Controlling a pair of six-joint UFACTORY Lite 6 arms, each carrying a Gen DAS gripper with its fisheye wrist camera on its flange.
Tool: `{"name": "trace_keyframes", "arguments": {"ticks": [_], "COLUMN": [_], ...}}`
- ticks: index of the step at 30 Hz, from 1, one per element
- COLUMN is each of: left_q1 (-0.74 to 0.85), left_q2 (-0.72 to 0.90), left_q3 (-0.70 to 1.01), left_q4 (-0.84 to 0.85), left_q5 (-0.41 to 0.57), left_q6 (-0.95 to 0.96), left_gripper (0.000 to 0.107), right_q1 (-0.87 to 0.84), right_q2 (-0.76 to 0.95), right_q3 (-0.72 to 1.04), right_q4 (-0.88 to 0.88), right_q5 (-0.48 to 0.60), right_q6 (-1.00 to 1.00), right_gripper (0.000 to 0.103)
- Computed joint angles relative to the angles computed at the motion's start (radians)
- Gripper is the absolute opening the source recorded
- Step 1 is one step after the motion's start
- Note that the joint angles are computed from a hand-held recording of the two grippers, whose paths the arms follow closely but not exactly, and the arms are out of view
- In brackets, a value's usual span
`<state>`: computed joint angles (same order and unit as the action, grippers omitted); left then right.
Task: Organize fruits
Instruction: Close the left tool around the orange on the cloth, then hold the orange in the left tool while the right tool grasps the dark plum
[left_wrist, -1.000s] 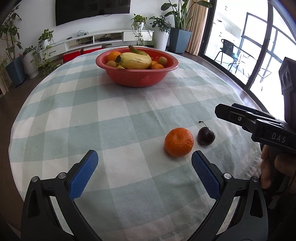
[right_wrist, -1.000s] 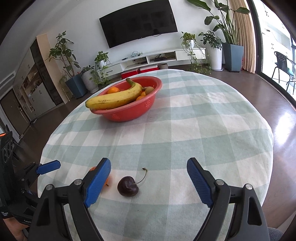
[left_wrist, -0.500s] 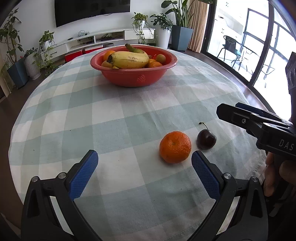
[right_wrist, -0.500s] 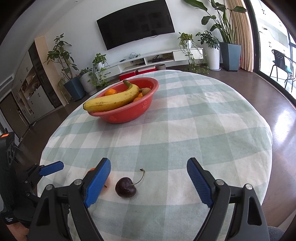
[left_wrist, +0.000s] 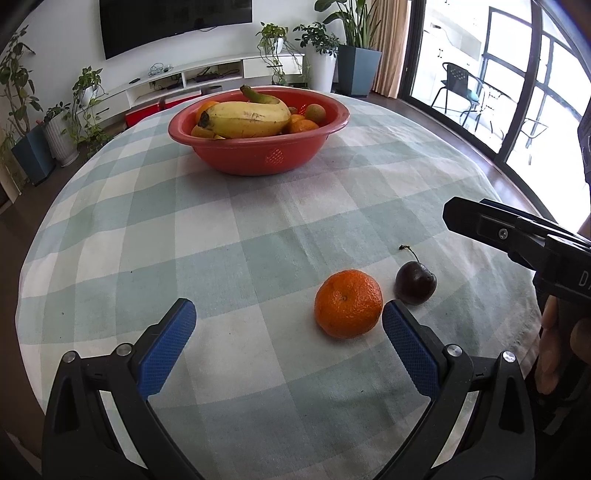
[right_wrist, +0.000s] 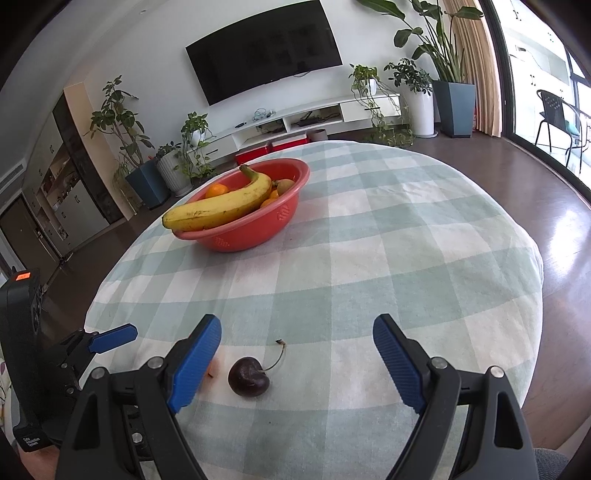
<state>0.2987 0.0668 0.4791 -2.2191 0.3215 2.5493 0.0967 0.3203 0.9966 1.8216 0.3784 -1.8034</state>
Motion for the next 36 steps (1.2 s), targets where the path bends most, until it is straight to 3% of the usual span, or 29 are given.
{"name": "trace_keyframes", "arguments": {"ticks": [10,15,18,30,36], "left_q1": [-0.048,-0.069,-0.089,-0.082,-0.034], "left_q2": [0.064,0.109,0.118,0.125,0.107], "left_q3": [0.042,0.075,0.075,0.070,0.053], "left_q4": [-0.043,0.009,-0.020,0.028,0.101], "left_q5": [-0.005,-0.013,-0.016,0.023,0.057], "left_q6": [0.054,0.021,0.055,0.037,-0.015], "left_gripper": [0.099,0.071,0.062,0.036,0.036], "right_q1": [-0.004,-0.005,-0.005,-0.019,-0.013], "right_q2": [0.001,0.002,0.002,0.002,-0.014], "right_q3": [0.000,0.001,0.002,-0.002,-0.022], "right_q4": [0.000,-0.002,-0.003,-0.006,0.018], "right_q5": [0.004,0.004,0.004,0.005,-0.010], "right_q6": [0.000,0.000,0.002,-0.010,-0.043], "right_gripper": [0.087,0.087,0.087,0.087,0.087]}}
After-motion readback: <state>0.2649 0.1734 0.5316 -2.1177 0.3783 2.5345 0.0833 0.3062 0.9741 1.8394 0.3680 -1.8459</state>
